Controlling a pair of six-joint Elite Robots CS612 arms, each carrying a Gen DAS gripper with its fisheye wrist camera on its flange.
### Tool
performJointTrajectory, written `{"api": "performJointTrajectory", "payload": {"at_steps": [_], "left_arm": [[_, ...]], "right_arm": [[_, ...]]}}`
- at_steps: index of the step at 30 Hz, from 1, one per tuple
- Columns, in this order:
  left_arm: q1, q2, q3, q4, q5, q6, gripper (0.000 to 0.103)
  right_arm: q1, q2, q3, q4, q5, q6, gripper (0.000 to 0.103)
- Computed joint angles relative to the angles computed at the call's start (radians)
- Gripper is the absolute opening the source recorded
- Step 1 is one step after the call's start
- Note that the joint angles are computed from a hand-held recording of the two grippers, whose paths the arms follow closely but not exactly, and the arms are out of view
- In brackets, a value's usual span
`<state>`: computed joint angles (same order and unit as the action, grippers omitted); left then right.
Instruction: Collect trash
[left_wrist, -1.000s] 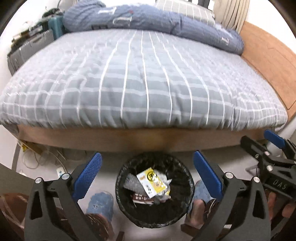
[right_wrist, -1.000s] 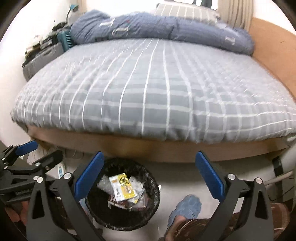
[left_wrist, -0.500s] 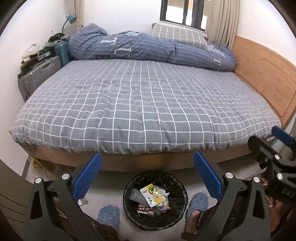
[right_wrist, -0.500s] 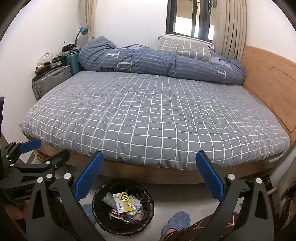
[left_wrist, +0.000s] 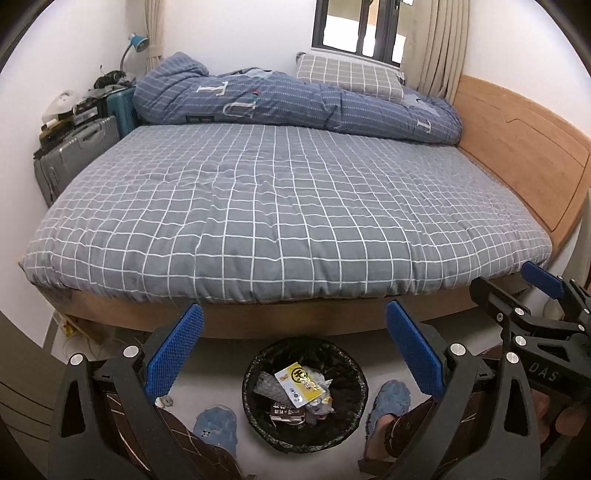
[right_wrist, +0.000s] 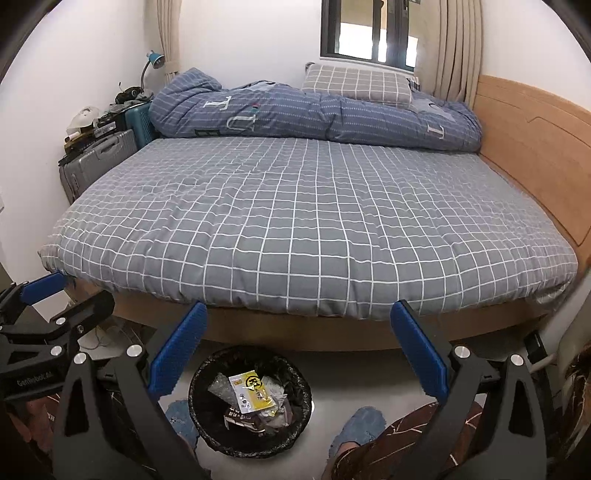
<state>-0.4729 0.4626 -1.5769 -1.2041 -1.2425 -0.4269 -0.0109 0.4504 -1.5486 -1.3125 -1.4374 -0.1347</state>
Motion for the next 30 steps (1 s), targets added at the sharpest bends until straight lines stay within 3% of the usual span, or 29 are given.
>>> {"api": "performJointTrajectory", "payload": {"at_steps": [30], "left_arm": [[0.005, -0.002, 0.016, 0.021, 0.011, -0.003, 0.097]], "right_arm": [[-0.008, -0.007, 0.015, 0.022, -0.002, 0.027, 0.095]]}}
